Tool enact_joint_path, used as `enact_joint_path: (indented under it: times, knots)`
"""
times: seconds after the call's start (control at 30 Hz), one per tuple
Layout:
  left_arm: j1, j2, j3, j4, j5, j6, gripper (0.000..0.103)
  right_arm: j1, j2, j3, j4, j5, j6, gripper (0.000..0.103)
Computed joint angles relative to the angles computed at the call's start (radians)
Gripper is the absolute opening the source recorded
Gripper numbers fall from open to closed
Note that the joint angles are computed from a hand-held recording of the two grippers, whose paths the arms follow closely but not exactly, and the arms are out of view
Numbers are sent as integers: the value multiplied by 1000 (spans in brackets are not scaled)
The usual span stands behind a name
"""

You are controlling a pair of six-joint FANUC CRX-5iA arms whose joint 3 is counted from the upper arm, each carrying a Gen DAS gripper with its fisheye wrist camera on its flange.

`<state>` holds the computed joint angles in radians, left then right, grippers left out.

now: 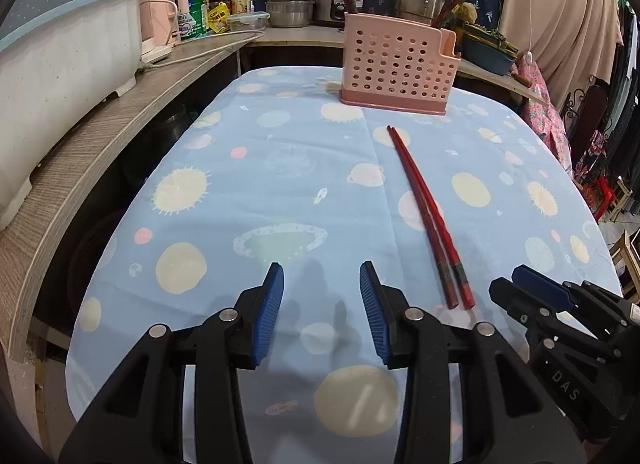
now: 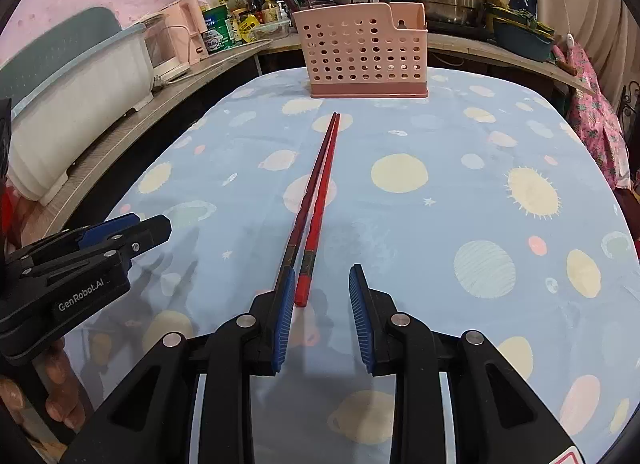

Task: Organize utensils
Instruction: 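Move both tools back down to the last two red chopsticks, then grasp a red chopstick with the right tool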

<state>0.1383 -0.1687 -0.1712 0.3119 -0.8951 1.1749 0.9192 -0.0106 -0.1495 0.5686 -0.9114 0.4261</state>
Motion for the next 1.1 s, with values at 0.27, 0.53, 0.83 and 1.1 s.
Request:
enact_joint_path:
  times: [0.27,0.53,0.83,1.1]
  knots:
    - [7,-11,-13,-4,-8,-6,38,-5,42,32,-21,-3,34,27]
    - [2,-9,-17,-3,-11,-16,38,-14,80,61,-35,-13,61,21]
    - [-1,-3,-15,-5,-12,-14,38,-20,92,70,-40,-27,70,10]
    - [-5,-2,-16,-5,-15,-13,38,-15,73,46,-21,-39,49,7]
